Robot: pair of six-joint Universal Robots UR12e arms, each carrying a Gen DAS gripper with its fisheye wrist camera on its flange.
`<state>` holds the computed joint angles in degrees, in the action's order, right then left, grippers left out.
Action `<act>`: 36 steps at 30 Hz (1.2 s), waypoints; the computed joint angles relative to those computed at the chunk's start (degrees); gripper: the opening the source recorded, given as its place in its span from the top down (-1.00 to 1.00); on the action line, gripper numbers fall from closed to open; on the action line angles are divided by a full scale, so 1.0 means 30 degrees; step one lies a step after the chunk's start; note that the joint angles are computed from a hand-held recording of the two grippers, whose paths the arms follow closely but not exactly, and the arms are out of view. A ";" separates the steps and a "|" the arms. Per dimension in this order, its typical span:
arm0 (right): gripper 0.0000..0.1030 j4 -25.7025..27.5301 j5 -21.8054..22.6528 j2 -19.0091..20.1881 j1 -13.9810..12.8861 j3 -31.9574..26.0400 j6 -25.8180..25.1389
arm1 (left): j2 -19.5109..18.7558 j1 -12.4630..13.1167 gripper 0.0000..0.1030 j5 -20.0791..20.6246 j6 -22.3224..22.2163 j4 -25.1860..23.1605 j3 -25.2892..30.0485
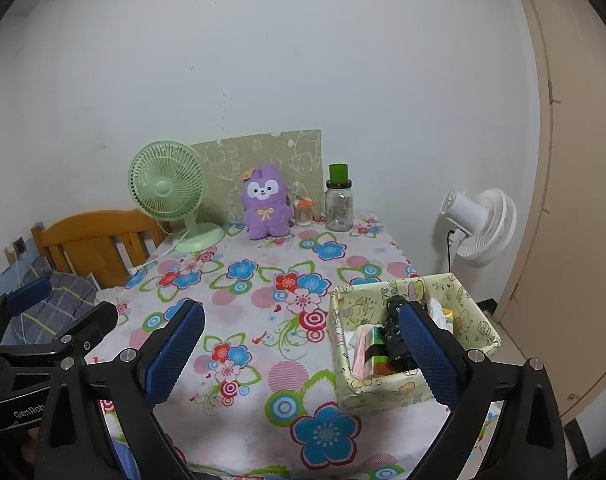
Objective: Organize soft objects
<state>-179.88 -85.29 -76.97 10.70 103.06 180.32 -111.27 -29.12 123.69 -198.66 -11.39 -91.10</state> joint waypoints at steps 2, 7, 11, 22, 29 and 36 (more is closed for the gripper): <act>-0.96 -0.0101 -0.0005 -0.0010 -0.0003 0.0017 0.0034 | 0.0043 -0.0006 -0.99 -0.0023 -0.0025 0.0096 -0.0065; -0.97 -0.0199 -0.0011 -0.0031 -0.0008 0.0044 -0.0023 | 0.0097 -0.0031 -0.99 0.0097 -0.0009 0.0059 -0.0109; -0.98 -0.0264 0.0056 -0.0037 -0.0018 0.0067 -0.0043 | 0.0075 -0.0085 -0.99 0.0312 0.0055 0.0133 -0.0075; -0.99 -0.0351 -0.0114 -0.0008 0.0024 0.0062 -0.0097 | 0.0084 -0.0074 -0.99 0.0269 -0.0059 -0.0122 -0.0014; -0.99 -0.0160 0.0170 0.0046 -0.0017 -0.0004 -0.0116 | 0.0047 -0.0073 -0.99 0.0324 -0.0092 -0.0271 0.0040; -0.99 -0.0110 0.0181 0.0091 -0.0030 -0.0025 -0.0119 | -0.0048 -0.0077 -0.99 0.0322 -0.0078 -0.0123 0.0015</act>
